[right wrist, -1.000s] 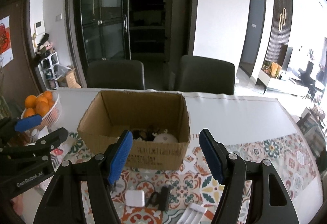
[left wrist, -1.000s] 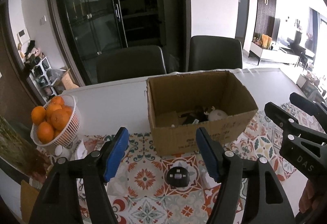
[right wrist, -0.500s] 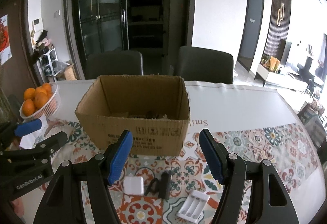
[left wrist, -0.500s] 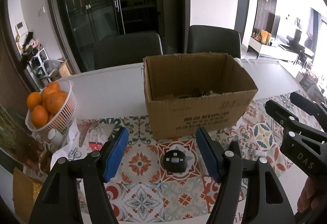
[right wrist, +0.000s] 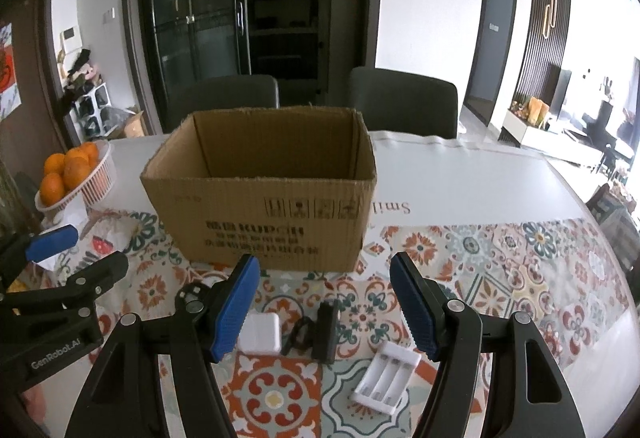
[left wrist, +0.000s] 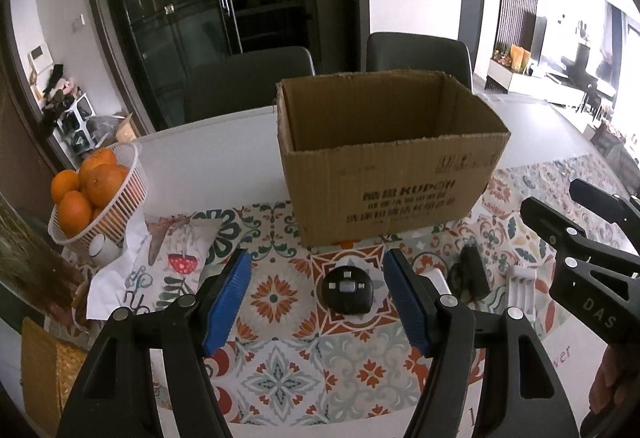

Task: Organize rigid objects
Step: 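Withdraw both open tools from the box back over the table, then move right tool to the black power bank while left tool approaches the black puck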

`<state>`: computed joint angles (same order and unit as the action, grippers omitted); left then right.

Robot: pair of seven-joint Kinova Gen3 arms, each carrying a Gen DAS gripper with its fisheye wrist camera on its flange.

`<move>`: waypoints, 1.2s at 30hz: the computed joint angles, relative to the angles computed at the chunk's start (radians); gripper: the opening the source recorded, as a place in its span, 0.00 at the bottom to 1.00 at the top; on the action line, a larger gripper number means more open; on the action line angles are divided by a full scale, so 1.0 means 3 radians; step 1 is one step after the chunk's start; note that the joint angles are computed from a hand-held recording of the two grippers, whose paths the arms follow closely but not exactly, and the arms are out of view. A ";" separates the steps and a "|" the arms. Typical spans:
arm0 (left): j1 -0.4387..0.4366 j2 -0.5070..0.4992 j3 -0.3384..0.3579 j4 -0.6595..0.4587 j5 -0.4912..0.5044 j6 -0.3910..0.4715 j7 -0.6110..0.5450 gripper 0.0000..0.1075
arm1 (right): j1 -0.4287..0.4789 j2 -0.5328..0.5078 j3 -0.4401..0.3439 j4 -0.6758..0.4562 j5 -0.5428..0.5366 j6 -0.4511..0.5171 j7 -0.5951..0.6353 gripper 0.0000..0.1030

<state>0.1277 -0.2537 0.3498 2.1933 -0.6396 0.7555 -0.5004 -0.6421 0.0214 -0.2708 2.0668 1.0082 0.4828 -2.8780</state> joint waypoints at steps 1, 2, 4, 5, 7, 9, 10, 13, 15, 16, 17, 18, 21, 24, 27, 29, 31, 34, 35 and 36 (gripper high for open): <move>0.0000 0.0008 -0.0001 0.0019 -0.0005 -0.0029 0.0000 0.63 | -0.0001 0.0002 0.0000 0.0015 0.0006 -0.0006 -0.0016 0.67; 0.0000 0.0017 0.0000 0.0034 -0.0002 -0.0043 0.0003 0.63 | -0.0001 0.0005 0.0001 0.0034 0.0016 -0.0021 -0.0035 0.67; 0.0003 0.0047 -0.0012 0.0065 0.0007 -0.0090 0.0011 0.63 | -0.0004 0.0021 0.0003 0.0061 0.0016 -0.0032 -0.0053 0.67; 0.0008 0.0054 -0.0023 0.0078 0.0014 -0.0105 0.0005 0.63 | -0.0005 0.0025 0.0009 0.0077 0.0021 -0.0048 -0.0071 0.67; 0.0024 0.0088 -0.0052 0.0093 0.0051 -0.0141 -0.0024 0.63 | -0.0006 0.0041 0.0020 0.0095 0.0009 -0.0067 -0.0073 0.67; 0.0034 0.0121 -0.0072 0.0113 0.0069 -0.0184 -0.0026 0.63 | 0.0003 0.0060 0.0041 0.0103 -0.0050 -0.0090 -0.0022 0.67; 0.0043 0.0140 -0.0083 0.0114 0.0081 -0.0197 -0.0036 0.63 | 0.0005 0.0070 0.0051 0.0109 -0.0076 -0.0103 -0.0006 0.67; 0.0064 0.0201 -0.0106 0.0124 0.0084 -0.0229 -0.0037 0.63 | 0.0000 0.0106 0.0081 0.0126 -0.0119 -0.0127 0.0016 0.67; 0.0086 0.0236 -0.0134 0.0135 0.0092 -0.0258 -0.0039 0.63 | -0.0002 0.0137 0.0104 0.0130 -0.0177 -0.0147 0.0062 0.67; 0.0095 0.0257 -0.0159 0.0146 0.0104 -0.0289 -0.0048 0.63 | -0.0008 0.0150 0.0116 0.0132 -0.0194 -0.0153 0.0072 0.67; 0.0106 0.0274 -0.0187 0.0151 0.0125 -0.0312 -0.0074 0.63 | -0.0009 0.0170 0.0129 0.0130 -0.0233 -0.0162 0.0102 0.67; 0.0113 0.0292 -0.0212 0.0154 0.0141 -0.0331 -0.0097 0.63 | -0.0016 0.0183 0.0143 0.0135 -0.0250 -0.0171 0.0114 0.67; 0.0131 0.0352 -0.0288 0.0165 0.0204 -0.0400 -0.0173 0.63 | -0.0035 0.0236 0.0185 0.0121 -0.0331 -0.0179 0.0175 0.67; 0.0139 0.0417 -0.0346 0.0183 0.0251 -0.0467 -0.0232 0.63 | -0.0047 0.0288 0.0235 0.0109 -0.0427 -0.0207 0.0254 0.66; 0.0153 0.0484 -0.0401 0.0197 0.0301 -0.0519 -0.0288 0.63 | -0.0037 0.0353 0.0281 0.0088 -0.0604 -0.0252 0.0426 0.66; 0.0160 0.0530 -0.0426 0.0204 0.0301 -0.0542 -0.0297 0.63 | -0.0061 0.0394 0.0321 0.0076 -0.0669 -0.0257 0.0489 0.66; 0.0171 0.0578 -0.0463 0.0210 0.0310 -0.0575 -0.0322 0.63 | -0.0067 0.0446 0.0352 0.0055 -0.0776 -0.0269 0.0598 0.65; 0.0184 0.0645 -0.0522 0.0216 0.0326 -0.0633 -0.0355 0.63 | -0.0099 0.0509 0.0416 0.0030 -0.0891 -0.0283 0.0709 0.65; 0.0188 0.0668 -0.0541 0.0221 0.0329 -0.0658 -0.0366 0.63 | -0.0101 0.0529 0.0432 0.0020 -0.0941 -0.0292 0.0756 0.65; 0.0189 0.0699 -0.0565 0.0222 0.0337 -0.0683 -0.0383 0.63 | -0.0097 0.0559 0.0443 0.0002 -0.1002 -0.0296 0.0820 0.65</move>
